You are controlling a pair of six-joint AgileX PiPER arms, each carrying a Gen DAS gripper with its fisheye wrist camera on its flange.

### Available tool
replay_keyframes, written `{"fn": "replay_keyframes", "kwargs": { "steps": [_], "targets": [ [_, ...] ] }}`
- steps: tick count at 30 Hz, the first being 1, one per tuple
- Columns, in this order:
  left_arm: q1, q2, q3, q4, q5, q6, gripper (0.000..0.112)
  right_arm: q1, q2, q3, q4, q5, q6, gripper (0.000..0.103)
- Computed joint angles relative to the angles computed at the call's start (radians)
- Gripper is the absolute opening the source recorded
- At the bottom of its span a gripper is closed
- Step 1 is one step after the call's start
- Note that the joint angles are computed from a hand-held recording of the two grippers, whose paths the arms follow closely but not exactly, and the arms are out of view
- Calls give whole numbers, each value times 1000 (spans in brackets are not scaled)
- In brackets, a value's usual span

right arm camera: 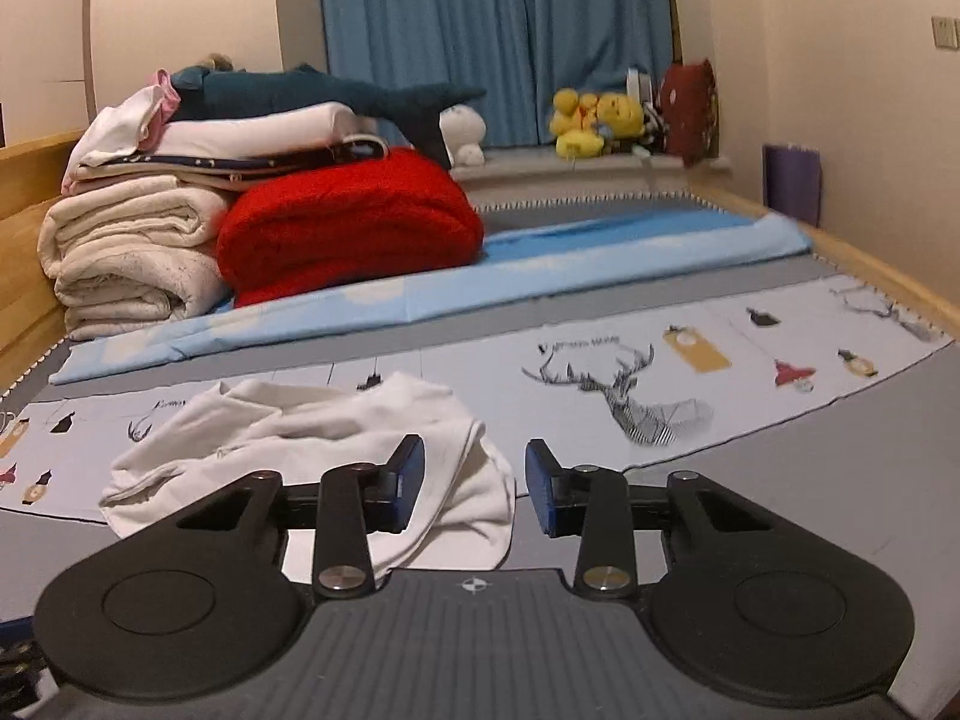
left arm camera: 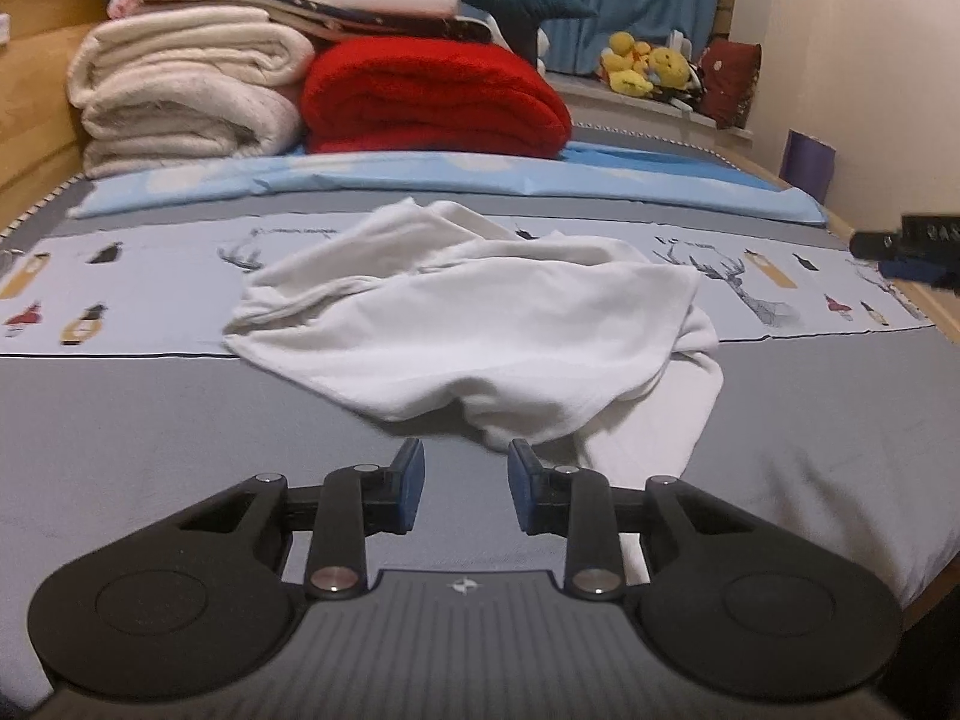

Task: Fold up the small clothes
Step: 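Grasp the white shirt edge with the left gripper and lift it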

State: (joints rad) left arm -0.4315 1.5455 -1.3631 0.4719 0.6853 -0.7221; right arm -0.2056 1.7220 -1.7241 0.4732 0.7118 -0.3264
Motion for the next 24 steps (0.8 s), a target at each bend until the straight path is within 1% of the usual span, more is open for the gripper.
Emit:
{"fn": "replay_keyframes", "kwargs": {
  "steps": [1, 2, 3, 5, 6, 9, 10, 12, 13, 14, 15, 16, 17, 19, 21, 23, 24],
  "targets": [
    [5, 40, -33, -7, -9, 8, 38, -2, 7, -6, 6, 9, -14, 39],
    [9, 89, -77, -24, -12, 29, 53, -4, 13, -10, 17, 17, -29, 39],
    [13, 145, -130, -50, -9, 55, 61, -6, 15, -11, 29, 23, -41, 39],
    [6, 252, -224, -36, -10, 51, 85, -13, 22, -23, 52, 36, -56, 39],
    [-5, 322, -296, -20, 18, 58, 89, -19, 25, -26, 62, 46, -64, 39],
    [-14, 514, -534, -63, 150, 158, 89, -36, 29, -31, 85, 74, -81, 39],
    [-15, 560, -590, -46, 176, 160, 87, -37, 32, -34, 84, 82, -83, 39],
    [5, 609, -659, -38, 201, 173, 60, -32, 32, -38, 66, 92, -71, 39],
    [28, 619, -685, -75, 215, 208, 16, -28, 36, -42, 57, 97, -65, 39],
    [59, 612, -696, -127, 227, 246, 4, -24, 41, -49, 49, 103, -58, 39],
    [92, 582, -669, -162, 203, 264, 4, -21, 45, -55, 46, 111, -54, 39],
    [123, 536, -619, -187, 162, 296, 4, -15, 53, -66, 39, 122, -42, 39],
    [154, 490, -575, -207, 134, 355, 4, -10, 65, -84, 31, 139, -28, 39],
    [224, 404, -513, -273, 115, 508, 4, 1, 101, -135, 22, 195, 1, 39],
    [317, 334, -485, -393, 128, 693, 4, 14, 160, -218, 25, 292, 31, 39],
    [417, 292, -494, -519, 177, 870, 4, 32, 218, -295, 22, 382, 58, 39],
    [462, 268, -483, -560, 186, 935, 4, 46, 251, -343, 13, 428, 73, 40]
  ]
}}
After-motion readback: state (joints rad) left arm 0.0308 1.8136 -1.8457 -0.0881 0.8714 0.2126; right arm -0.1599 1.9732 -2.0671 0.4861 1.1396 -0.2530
